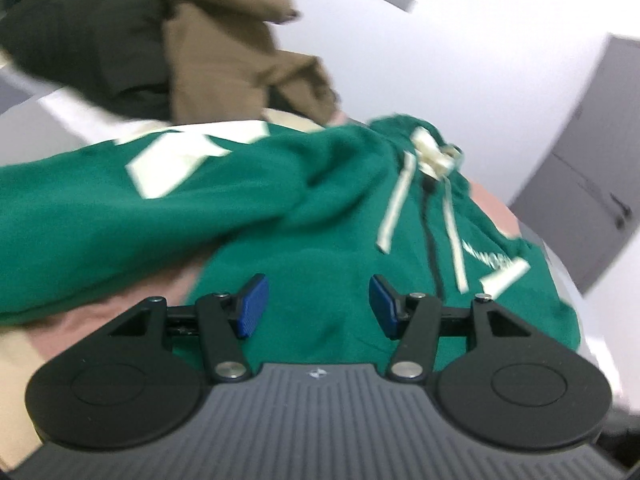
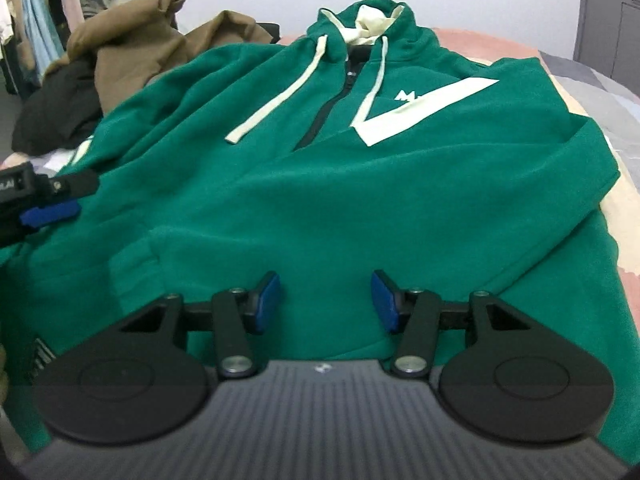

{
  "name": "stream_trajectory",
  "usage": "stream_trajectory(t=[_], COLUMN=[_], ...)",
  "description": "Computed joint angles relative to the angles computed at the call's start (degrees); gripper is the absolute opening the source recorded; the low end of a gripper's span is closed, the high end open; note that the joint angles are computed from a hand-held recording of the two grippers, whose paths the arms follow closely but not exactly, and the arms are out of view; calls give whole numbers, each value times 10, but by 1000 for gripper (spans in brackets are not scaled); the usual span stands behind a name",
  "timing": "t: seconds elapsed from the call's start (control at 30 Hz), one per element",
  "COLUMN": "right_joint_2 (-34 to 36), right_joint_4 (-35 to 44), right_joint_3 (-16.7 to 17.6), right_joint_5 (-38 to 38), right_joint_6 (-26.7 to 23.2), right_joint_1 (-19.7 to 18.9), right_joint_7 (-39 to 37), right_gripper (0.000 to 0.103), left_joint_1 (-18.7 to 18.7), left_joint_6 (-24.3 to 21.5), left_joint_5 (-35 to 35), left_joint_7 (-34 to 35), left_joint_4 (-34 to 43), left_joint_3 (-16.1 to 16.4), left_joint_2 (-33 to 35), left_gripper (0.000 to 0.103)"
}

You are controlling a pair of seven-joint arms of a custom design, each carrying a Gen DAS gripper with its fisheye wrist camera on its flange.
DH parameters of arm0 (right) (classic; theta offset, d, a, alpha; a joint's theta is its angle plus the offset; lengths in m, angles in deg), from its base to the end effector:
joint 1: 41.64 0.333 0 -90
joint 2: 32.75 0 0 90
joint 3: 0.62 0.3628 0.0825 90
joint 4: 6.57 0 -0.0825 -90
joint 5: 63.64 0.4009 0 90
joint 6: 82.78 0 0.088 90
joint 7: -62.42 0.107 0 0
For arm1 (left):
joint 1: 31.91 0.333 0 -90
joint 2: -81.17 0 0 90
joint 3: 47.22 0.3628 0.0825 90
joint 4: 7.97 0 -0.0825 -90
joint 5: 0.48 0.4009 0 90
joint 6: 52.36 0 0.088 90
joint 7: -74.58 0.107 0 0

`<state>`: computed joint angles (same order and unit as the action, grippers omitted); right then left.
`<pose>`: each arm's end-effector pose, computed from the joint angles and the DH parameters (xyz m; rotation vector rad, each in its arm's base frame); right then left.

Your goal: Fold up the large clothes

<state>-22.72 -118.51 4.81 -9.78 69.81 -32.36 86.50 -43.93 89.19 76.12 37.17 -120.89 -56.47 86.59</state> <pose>0.6374 0.1398 0.4764 -2.1173 1.0347 -0.2961 0.5877 -0.2280 0.5042 -2.1452 0.7421 -0.9692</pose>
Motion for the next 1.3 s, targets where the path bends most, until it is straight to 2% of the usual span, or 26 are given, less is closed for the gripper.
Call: stream_trajectory(t=[0.1,0.23,0.4,0.53,0.6,0.73,1.1,1.2,1.3], right_joint_2=[-1,1,-1,-1,-1,0,1,2,2], right_joint_4=[-2,-1,-5,-4,-5,-6,-8,-8,-8], right_joint_3=[-1,-1,0,-2,-1,0,4,4,4], right_joint_5=[5,9,22,18,19,19,30,32,34], right_joint_6=[-8,-10,-9,-8,-5,4,17,17,15], right_joint_1=[-3,-4,-6,-4,-3,-1,0,-1,-2], right_joint_7=[-2,-10,-35,-27,-30,-31,-50,-53,-56], right_gripper=[52,52,52,52,52,53,54,54,55], left_joint_1=[5,28,63,89,94,96,98,94,93], left_joint_6=[-10,19,72,109,102,90,66,30,-4], left_joint_5=[-29,-53,-54,31,66,99,178,145,64], left_joint_7=[-31,-119,-283,-486,-548,-630,-790,-769,-697], left_joint_4=[-22,-69,-129,-160,-164,-167,-184,-194,-200], left_joint_3=[2,4,2,0,-3,-1,6,2,0], left_joint_2=[-23,-62,-96,-104,-104,-99,-105,-116,-127], left_gripper=[62,62,67,67,67,67,65,65,65])
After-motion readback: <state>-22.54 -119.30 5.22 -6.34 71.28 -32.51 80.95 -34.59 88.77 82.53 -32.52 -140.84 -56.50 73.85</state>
